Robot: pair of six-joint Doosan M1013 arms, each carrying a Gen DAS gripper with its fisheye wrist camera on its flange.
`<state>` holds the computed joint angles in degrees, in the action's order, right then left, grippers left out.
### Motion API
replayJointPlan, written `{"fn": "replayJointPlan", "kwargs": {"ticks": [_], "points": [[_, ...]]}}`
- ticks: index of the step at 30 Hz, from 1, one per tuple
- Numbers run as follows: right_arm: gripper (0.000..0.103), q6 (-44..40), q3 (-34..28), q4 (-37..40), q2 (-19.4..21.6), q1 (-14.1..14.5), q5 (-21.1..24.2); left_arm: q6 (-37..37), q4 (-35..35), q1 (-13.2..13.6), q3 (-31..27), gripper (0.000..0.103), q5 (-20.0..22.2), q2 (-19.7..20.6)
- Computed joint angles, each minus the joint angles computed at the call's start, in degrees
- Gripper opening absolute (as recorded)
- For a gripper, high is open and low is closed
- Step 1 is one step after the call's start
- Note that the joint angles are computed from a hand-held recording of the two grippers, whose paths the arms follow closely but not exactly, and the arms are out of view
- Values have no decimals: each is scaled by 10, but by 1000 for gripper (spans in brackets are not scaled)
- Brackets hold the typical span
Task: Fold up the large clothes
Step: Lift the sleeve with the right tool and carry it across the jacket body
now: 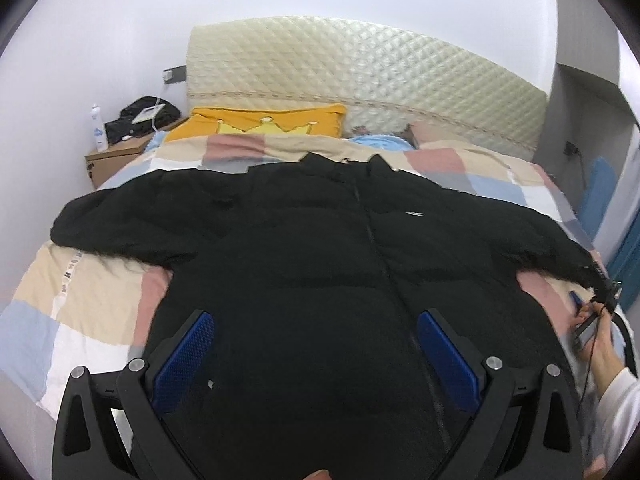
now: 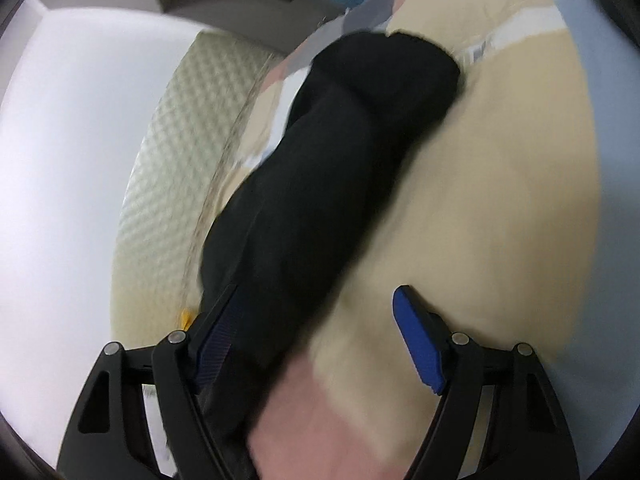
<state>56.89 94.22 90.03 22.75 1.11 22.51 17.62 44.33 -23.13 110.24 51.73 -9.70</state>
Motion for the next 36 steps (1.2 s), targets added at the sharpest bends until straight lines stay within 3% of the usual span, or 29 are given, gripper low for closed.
{"fn": "replayJointPlan", "kwargs": {"ticks": [4,7,9,11,13,14,17,22,29,36], "points": [[73,-74,-35,41,25,-3,-41,5,-8,21,1,103,-4,14],[58,-36,-60,-41,38,-5,-72,-15,44,10,0,103,31,36],[49,-18,-68,-54,44,-12,-74,-14,44,12,-1,103,37,49],[47,43,-88,-126,51,-16,-76,2,21,22,-5,103,34,61],[32,90,-102,-199,56,-14,-84,15,-3,32,-9,102,34,68],[25,80,-106,-199,56,-16,-83,14,-7,35,-9,102,34,69],[17,172,-122,-326,54,-20,-78,-3,13,34,-5,102,33,65],[11,342,-133,-540,35,-14,-87,-29,56,22,0,102,53,57],[9,504,-182,-724,12,7,-60,-34,74,12,2,102,60,44],[9,505,-229,-776,-18,39,-16,-25,65,2,10,102,52,19]]}}
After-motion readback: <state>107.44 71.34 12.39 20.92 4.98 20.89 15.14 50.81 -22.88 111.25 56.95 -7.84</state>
